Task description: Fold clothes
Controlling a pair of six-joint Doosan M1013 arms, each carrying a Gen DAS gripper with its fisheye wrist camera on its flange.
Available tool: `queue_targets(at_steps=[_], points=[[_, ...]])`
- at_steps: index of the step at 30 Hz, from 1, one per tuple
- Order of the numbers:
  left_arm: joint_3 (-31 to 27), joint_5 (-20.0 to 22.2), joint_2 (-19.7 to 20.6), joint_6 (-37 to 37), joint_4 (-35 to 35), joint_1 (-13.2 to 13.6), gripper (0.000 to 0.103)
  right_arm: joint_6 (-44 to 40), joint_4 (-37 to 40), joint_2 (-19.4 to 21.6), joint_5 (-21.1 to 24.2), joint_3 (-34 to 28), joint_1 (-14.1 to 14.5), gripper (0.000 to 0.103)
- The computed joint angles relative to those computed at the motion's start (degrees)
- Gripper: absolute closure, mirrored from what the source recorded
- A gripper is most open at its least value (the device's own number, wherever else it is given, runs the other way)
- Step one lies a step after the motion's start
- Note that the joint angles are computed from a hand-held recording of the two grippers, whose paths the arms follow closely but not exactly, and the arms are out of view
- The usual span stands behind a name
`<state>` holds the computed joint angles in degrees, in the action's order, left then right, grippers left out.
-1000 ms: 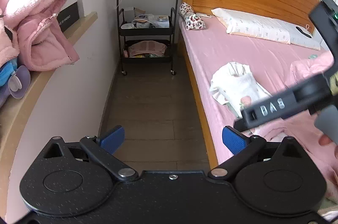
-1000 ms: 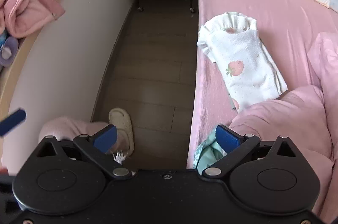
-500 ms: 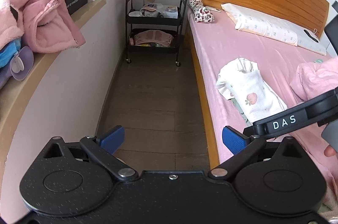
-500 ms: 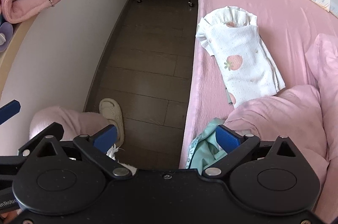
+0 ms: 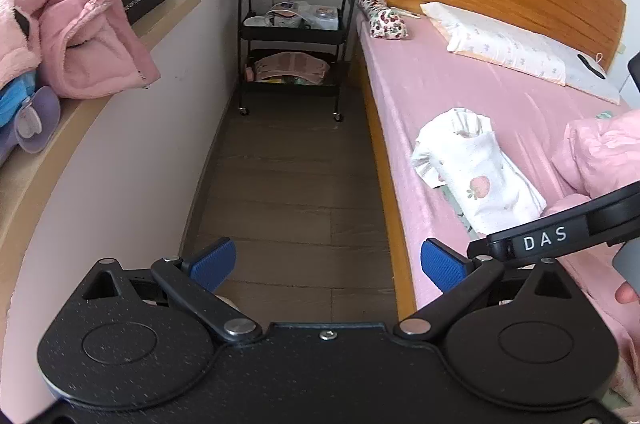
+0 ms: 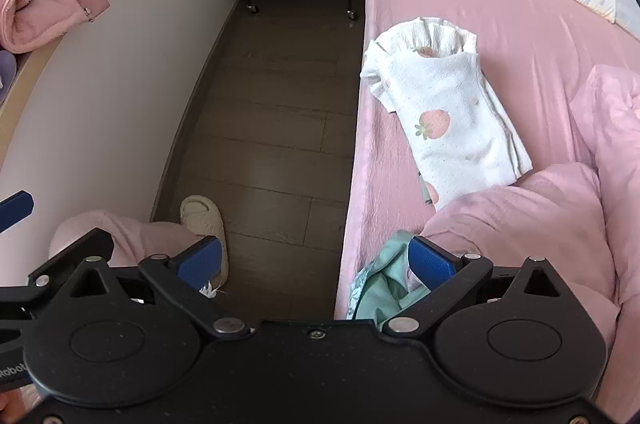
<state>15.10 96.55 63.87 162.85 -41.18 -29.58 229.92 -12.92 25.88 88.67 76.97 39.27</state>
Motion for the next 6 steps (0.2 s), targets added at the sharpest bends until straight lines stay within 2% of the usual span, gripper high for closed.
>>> queue_targets(at_steps=[6], points=[[1.92,-1.39,-0.80,0.72,-0.36,0.09,0.004,-0.31,0.16,-0.36,-0.90,0.61,-0.07,0.002]])
